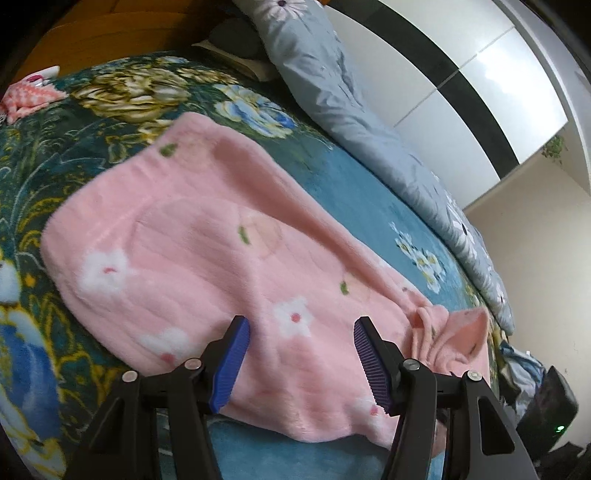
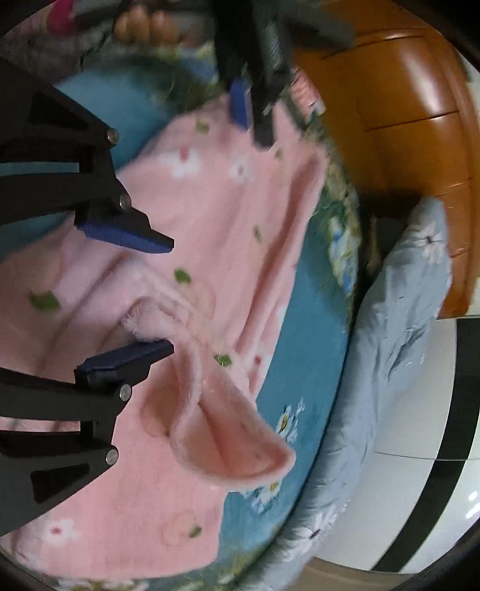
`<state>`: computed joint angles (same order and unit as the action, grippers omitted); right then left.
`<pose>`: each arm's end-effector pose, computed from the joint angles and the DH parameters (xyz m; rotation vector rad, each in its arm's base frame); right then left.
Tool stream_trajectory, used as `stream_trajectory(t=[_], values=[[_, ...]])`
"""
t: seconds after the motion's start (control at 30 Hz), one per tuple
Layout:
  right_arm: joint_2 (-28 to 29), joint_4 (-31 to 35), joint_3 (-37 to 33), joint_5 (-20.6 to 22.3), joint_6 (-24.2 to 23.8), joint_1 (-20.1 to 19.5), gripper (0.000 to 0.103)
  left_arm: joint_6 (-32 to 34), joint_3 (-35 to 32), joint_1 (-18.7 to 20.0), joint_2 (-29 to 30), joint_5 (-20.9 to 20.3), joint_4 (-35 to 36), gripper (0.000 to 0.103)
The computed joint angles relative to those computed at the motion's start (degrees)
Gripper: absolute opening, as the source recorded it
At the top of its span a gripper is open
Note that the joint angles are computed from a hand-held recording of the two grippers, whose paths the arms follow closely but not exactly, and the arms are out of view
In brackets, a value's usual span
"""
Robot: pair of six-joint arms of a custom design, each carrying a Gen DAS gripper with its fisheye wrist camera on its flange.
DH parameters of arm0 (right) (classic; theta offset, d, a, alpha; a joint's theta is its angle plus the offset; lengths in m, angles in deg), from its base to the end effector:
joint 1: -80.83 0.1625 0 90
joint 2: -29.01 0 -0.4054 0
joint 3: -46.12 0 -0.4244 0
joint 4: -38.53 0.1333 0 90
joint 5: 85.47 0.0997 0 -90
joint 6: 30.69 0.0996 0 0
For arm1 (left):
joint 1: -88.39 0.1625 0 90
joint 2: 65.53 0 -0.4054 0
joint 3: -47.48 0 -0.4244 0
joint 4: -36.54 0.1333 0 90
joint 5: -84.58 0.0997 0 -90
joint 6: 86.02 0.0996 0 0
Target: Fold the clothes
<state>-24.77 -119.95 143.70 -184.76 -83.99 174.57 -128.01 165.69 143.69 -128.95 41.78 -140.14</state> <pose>0.1612 -0.6684 0.1481 1.2840 -2.4664 0.4575 -0.1414 -0.5668 0.1735 -0.4774 2.5122 -1.2563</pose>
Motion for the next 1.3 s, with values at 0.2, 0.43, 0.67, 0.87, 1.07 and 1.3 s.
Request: stream_trajectory(t=[0.2, 0.43, 0.67, 0.87, 1.07, 1.3], values=[[-5.22, -0.55, 0.44, 7.87, 11.23, -4.99, 0.051, 6.34, -5.87, 0.87, 4.42, -8.76, 1.31, 0.067], [-7.83, -2.33, -1.81, 8.13, 23.23, -9.89, 0.051, 11.06, -18.23, 3.17, 13.21, -20.01, 10.15, 0.070], [-9.52, -2.18, -1.79, 9.34, 24.56, -11.76, 0.051, 10.36, -21.69, 4.06, 16.49, -25.18, 13.35, 0.072], [-9.90, -1.80, -1.37, 10.26, 23.74, -12.32, 0.051, 10.82, -24.59, 2.83, 18.56, -22.09, 14.71, 0.019], [-10.77, -1.73, -1.17, 11.78, 25.29, -13.14, 0.051, 23.88, -27.55, -2.47, 19.29, -16.87, 6.03, 0.016], [-10.83, -0.48, -1.34, 12.60, 25.19, -13.59, 0.051, 13.13, -18.58, -0.93, 14.23, -11.15, 9.98, 0.016]])
